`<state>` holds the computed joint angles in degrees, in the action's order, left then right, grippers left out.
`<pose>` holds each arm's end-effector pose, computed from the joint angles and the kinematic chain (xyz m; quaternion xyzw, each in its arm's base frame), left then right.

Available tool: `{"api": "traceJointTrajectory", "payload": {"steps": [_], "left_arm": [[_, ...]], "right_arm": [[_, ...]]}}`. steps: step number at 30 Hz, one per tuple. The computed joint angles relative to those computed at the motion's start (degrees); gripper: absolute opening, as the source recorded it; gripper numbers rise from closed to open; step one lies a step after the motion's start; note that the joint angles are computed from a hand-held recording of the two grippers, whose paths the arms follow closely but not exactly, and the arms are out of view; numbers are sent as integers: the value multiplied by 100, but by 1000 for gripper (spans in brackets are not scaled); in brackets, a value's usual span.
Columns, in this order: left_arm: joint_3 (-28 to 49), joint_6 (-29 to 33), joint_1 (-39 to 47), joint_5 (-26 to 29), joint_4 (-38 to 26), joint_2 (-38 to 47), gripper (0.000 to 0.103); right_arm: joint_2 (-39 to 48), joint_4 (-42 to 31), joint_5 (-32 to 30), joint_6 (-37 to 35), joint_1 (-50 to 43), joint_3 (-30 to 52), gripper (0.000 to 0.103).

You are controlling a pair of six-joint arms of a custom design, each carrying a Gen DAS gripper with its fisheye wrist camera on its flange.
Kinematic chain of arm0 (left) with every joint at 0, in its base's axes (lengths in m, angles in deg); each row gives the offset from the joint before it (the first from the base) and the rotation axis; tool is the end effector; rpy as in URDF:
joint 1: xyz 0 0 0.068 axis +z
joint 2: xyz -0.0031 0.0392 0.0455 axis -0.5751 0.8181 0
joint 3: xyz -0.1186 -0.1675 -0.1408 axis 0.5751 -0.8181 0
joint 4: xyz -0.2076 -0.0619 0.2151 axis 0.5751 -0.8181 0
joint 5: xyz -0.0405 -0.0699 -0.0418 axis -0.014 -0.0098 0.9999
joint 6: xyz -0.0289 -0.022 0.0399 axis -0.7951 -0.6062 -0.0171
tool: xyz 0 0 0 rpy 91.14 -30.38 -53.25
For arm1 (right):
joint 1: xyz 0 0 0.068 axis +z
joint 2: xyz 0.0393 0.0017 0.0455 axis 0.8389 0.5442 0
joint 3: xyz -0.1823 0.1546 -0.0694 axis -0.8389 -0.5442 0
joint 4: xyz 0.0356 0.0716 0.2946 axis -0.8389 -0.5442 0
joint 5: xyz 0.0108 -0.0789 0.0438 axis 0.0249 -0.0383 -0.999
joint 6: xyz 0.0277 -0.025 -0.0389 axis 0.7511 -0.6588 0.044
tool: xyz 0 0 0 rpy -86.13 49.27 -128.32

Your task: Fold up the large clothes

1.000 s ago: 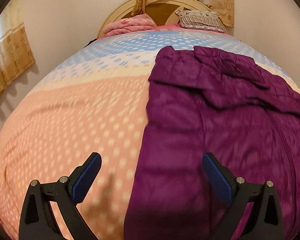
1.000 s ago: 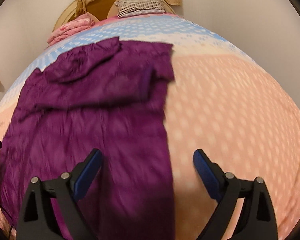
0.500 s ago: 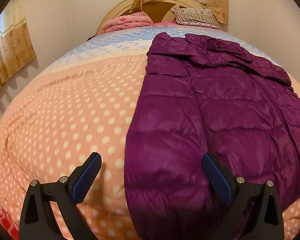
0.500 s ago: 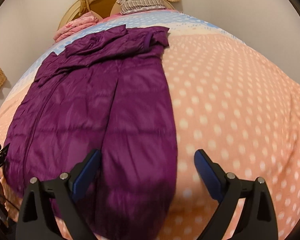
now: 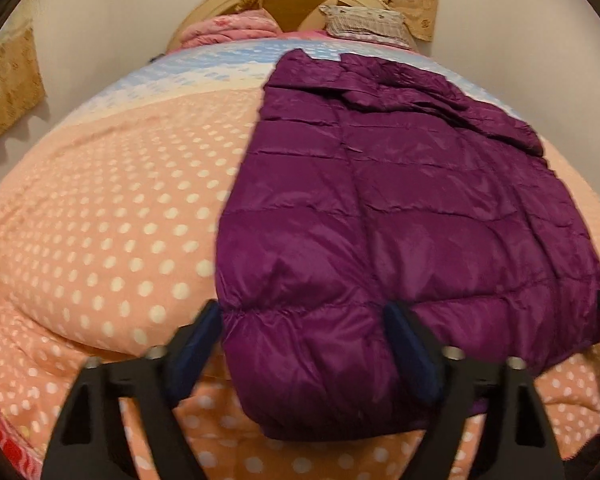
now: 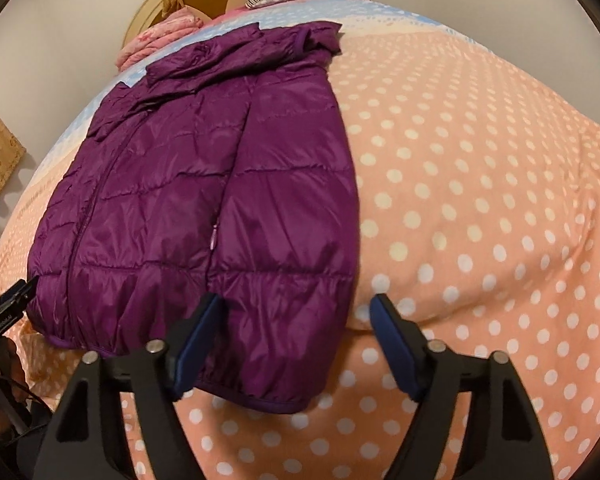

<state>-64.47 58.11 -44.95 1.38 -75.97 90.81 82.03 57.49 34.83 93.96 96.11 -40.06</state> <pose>0.2248 -0.0414 0.1151 0.0787 0.9368 -0.0631 0.3350 0.1945 0.1431 0.1135 0.1640 0.9435 0.0627 0.2809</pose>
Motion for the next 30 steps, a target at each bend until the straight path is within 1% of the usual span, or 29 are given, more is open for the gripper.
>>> {"api": "traceJointTrajectory", "payload": {"steps": [1, 2, 3, 4, 5, 6, 9, 13, 16, 18, 19, 20, 21, 22, 23, 24, 25, 26, 27, 28, 29, 30], "left_arm": [[-22, -3, -8, 97, 15, -31, 66], [-55, 9, -15, 176, 21, -84, 54], [-129, 65, -26, 266, -1, -249, 42], [-174, 94, -92, 180, -18, -379, 36], [-181, 159, -152, 133, -72, -488, 22], [-181, 224, -164, 187, -154, -625, 12], [-127, 330, 21, 533, -480, -1081, 5], [-95, 562, 387, 960, -1202, -2224, 4], [53, 735, 670, 1324, -1889, -3128, 3], [328, 831, 962, 1745, -2425, -3572, 3], [468, 902, 1077, 1896, -2646, -3732, 3], [614, 933, 1150, 1982, -2817, -3890, 3], [849, 957, 1399, 2284, -3041, -4031, 3], [1016, 965, 1594, 2528, -3134, -4058, 3], [1162, 960, 1730, 2676, -3148, -4019, 3], [1351, 957, 1820, 2770, -3115, -3928, 3], [1462, 966, 1827, 2776, -3022, -3814, 3], [1559, 956, 1776, 2760, -2872, -3645, 3], [1642, 980, 1664, 2699, -2510, -3295, 3], [1664, 934, 1477, 2469, -2143, -3002, 3], [1699, 882, 1306, 2226, -1743, -2625, 3], [1790, 799, 1075, 1906, -1159, -1960, 3]], "right_arm": [[2, -2, -2, -7, -9, 4, 58], [22, -12, 9, -29, -14, 15, 53], [16, -30, 1, -83, -27, 18, 41], [-116, -34, -41, -115, -48, -52, 24], [-296, 48, -188, -206, -118, -141, 14], [-511, 109, -366, -303, -193, -223, 9], [-858, -44, -264, -383, -78, -221, 7], [-1771, -518, 27, -297, 195, -278, 6], [-2691, -1117, 355, -176, 537, -258, 6], [-3180, -1576, 707, -47, 912, -112, 6], [-3201, -1713, 878, -12, 1067, 47, 6], [-3358, -2005, 1224, 112, 1378, 227, 6], [-3428, -2154, 1442, 192, 1577, 356, 6], [-3507, -2301, 1693, 272, 1791, 493, 6], [-3603, -2484, 2072, 371, 2100, 682, 6], [-3684, -2556, 2302, 385, 2260, 804, 6], [-3715, -2530, 2412, 349, 2313, 869, 6], [-3727, -2387, 2451, 155, 2238, 951, 6], [-3679, -2141, 2393, -227, 1991, 1057, 6], [-3617, -1891, 2191, -558, 1649, 1085, 6], [-3417, -1347, 1768, -1056, 1035, 1089, 6], [-3260, -937, 1352, -1340, 533, 1056, 6]]}}
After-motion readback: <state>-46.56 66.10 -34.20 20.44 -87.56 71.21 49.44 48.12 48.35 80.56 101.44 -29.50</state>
